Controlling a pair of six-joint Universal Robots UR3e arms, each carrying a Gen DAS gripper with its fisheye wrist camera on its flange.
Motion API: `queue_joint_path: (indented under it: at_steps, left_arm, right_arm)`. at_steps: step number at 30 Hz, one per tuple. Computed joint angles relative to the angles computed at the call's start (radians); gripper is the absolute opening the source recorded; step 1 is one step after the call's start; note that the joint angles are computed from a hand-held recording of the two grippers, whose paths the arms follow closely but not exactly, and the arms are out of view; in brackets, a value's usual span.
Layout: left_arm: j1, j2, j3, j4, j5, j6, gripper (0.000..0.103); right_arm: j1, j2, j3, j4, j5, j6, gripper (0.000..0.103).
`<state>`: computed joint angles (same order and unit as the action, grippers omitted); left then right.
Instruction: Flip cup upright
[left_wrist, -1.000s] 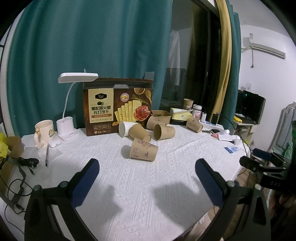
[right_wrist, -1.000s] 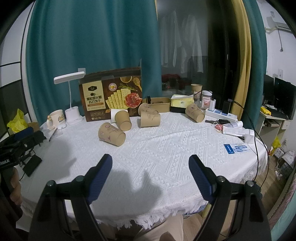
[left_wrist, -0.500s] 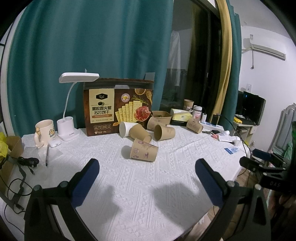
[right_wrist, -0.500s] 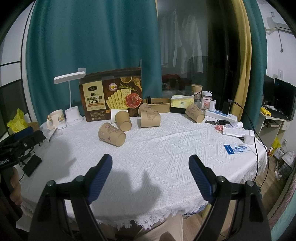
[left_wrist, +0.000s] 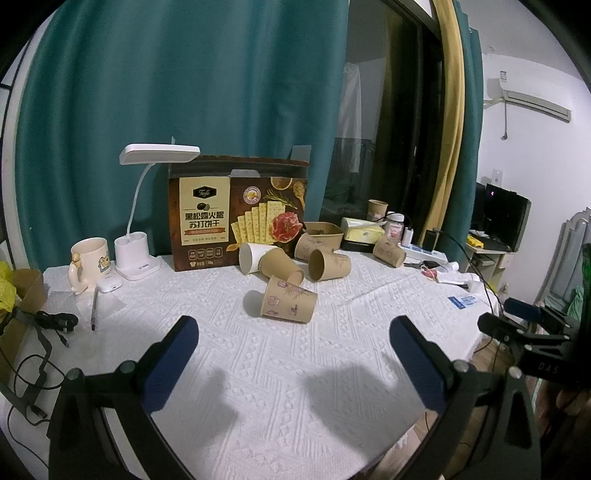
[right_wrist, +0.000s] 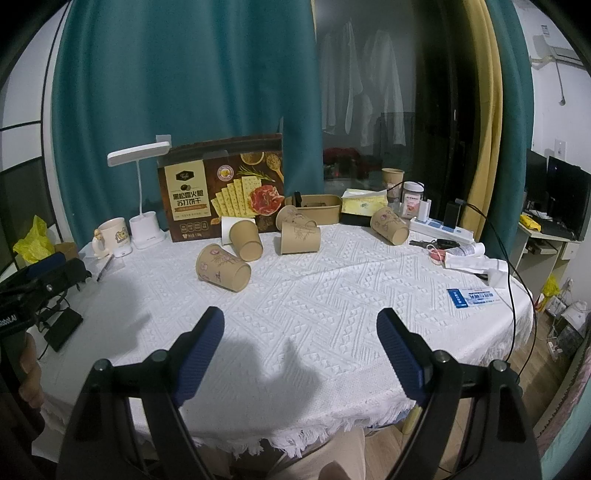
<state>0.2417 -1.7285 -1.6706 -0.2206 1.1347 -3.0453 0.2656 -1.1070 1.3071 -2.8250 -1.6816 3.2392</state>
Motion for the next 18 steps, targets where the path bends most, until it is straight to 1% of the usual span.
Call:
queue_joint_path:
  at_steps: [12,15,18]
  left_arm:
    - [0.002,-0.001,0.004,-0.003,-0.001,0.003,0.103]
    - [-0.007,-0.018,0.038,-0.023,0.011,0.007,0.103]
    - [-0.012,-0.079,0.123,-0.057,0.019,0.021,0.103]
  right_arm:
    - [-0.001,0.001,-0.012,0.013,0.001,-0.001,0.083]
    - [-0.007,0.007,-0.03,0.031,0.01,-0.003,0.083]
    - [-0.023,0.054,-0.109,0.077,0.028,-0.014,0.083]
